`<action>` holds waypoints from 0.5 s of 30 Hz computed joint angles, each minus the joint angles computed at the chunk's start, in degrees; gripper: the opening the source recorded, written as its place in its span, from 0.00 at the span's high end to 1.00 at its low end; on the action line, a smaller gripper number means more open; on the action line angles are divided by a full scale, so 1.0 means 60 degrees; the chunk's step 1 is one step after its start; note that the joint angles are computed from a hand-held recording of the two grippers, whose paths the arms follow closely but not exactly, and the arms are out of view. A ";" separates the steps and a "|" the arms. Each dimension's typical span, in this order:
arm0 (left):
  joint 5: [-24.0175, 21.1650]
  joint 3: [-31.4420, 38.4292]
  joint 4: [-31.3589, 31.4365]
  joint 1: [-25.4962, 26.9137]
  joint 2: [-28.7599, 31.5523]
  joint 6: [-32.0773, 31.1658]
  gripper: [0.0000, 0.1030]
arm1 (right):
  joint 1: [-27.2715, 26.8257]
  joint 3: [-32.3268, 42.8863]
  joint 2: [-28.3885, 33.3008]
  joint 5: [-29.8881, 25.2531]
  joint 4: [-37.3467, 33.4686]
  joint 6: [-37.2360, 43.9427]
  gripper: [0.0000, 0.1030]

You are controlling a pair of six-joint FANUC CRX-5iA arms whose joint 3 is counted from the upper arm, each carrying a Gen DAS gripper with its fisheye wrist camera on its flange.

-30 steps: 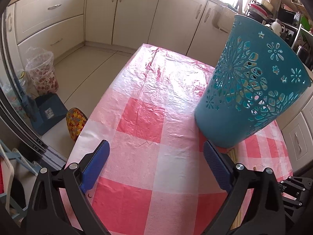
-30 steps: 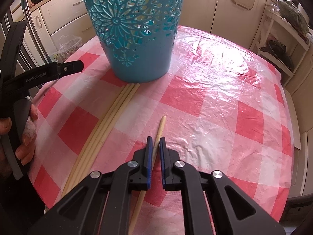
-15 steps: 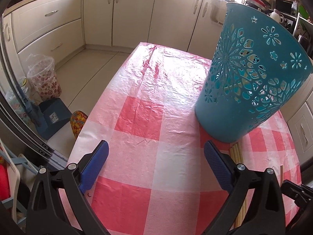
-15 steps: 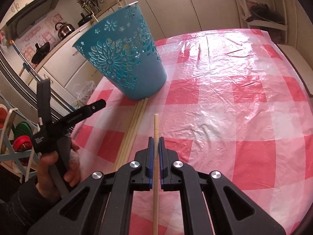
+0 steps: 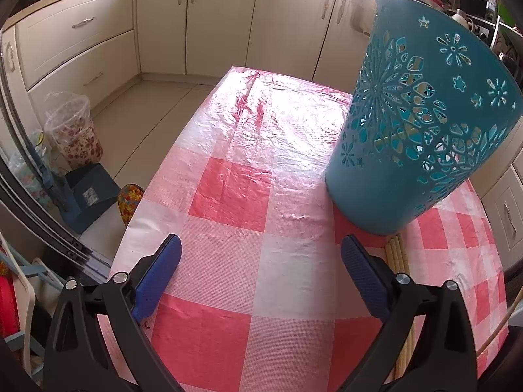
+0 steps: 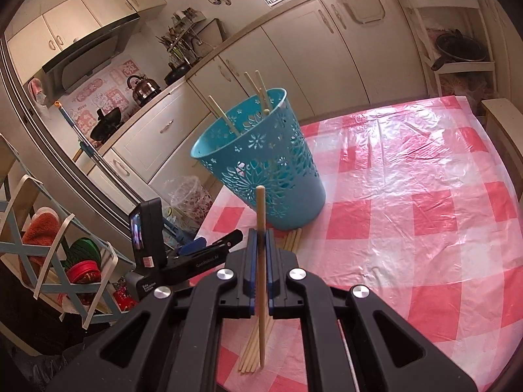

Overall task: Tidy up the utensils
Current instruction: 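Raise the stick upright over the teal basket and open the right gripper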

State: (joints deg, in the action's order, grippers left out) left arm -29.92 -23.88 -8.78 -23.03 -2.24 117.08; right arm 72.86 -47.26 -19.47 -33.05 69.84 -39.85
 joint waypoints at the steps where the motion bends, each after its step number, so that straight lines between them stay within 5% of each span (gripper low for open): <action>1: -0.0005 0.0006 -0.0007 -0.0002 0.0004 0.0009 0.09 | -0.0007 -0.0033 -0.0037 -0.0024 0.0131 -0.0086 0.95; 15: -0.0167 0.0139 -0.0049 -0.0072 0.0115 -0.0003 0.09 | -0.0317 0.1232 -0.0498 -0.0224 0.1134 0.1344 0.95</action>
